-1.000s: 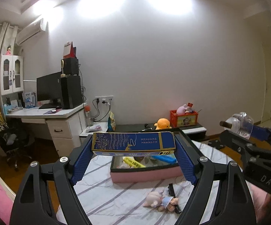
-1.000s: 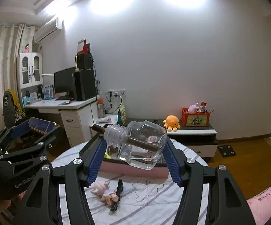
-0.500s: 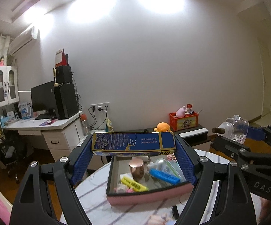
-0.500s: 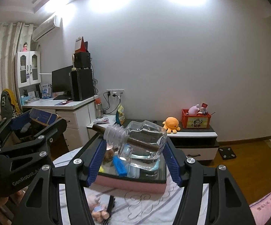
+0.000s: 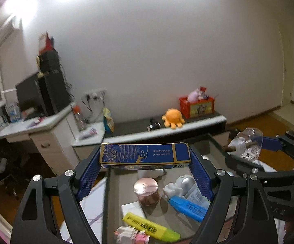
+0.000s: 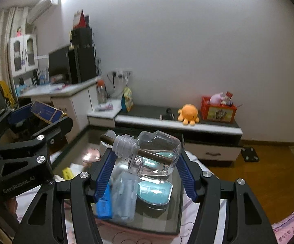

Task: Organize rigid objects
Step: 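Open both tools to drop the pen case and jar into the box, then withdraw both open tools from the box back over the bed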

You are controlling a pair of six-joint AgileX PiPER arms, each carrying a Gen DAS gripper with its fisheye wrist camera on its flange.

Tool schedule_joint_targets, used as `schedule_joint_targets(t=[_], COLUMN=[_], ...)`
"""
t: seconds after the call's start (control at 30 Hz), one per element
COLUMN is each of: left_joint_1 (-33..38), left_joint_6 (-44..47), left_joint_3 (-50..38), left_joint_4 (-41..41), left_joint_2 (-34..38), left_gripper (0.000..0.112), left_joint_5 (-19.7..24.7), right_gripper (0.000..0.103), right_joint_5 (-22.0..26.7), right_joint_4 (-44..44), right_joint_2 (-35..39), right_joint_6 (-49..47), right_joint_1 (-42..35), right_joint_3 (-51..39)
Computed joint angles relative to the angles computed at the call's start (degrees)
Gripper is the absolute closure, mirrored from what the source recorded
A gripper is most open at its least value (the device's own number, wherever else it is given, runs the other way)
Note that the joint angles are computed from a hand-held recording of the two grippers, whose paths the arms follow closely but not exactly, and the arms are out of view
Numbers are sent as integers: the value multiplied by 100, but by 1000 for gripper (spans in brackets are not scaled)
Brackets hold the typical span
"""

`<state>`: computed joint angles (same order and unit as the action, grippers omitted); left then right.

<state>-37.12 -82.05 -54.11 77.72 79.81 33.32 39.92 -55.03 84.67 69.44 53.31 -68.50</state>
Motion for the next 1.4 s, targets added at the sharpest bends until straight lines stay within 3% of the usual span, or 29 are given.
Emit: schedule_joint_targets(t=[0.2, 0.43, 0.57, 0.73, 0.87, 1.0, 1.1, 1.27, 1.33, 1.4], left_joint_1=[562, 691, 619, 583, 609, 596, 515, 63, -210, -615], left_joint_6=[1055, 1775, 2047, 2069, 1922, 1828, 1829, 1167, 901, 556], left_joint_3=[-661, -1204, -1458, -1595, -1490, -1334, -1108, -387, -165, 74], left_joint_4=[-998, -1568, -1800, -1746, -1717, -1729, -1817, -1253, -1017, -737], left_joint_2=[1035, 1722, 1875, 1900, 1701, 1421, 1041, 9, -382, -799], left_gripper=[29, 29, 29, 19, 10, 10, 10, 9, 9, 9], left_joint_5=[-436, -330, 3, 223, 152, 123, 135, 408, 690, 1163], right_gripper=[41, 41, 40, 40, 36, 21, 21, 17, 13, 0], right_joint_5=[-125, 238, 159, 109, 45, 25, -16, 163, 442, 786], right_joint_4=[1172, 1914, 2260, 2216, 2119, 1916, 1857, 1169, 753, 260], right_joint_2=[738, 1389, 1511, 1508, 1359, 1096, 838, 276, 48, -205], right_joint_6=[-1309, -2269, -2563, -2494, -2269, -1982, -1846, -1114, -668, -201], right_joint_1=[-549, -890, -1076, -1105, -1091, -1012, -881, -370, -27, 413], right_joint_3=[-586, -1303, -1406, -1403, -1309, -1158, -996, -652, -545, -393])
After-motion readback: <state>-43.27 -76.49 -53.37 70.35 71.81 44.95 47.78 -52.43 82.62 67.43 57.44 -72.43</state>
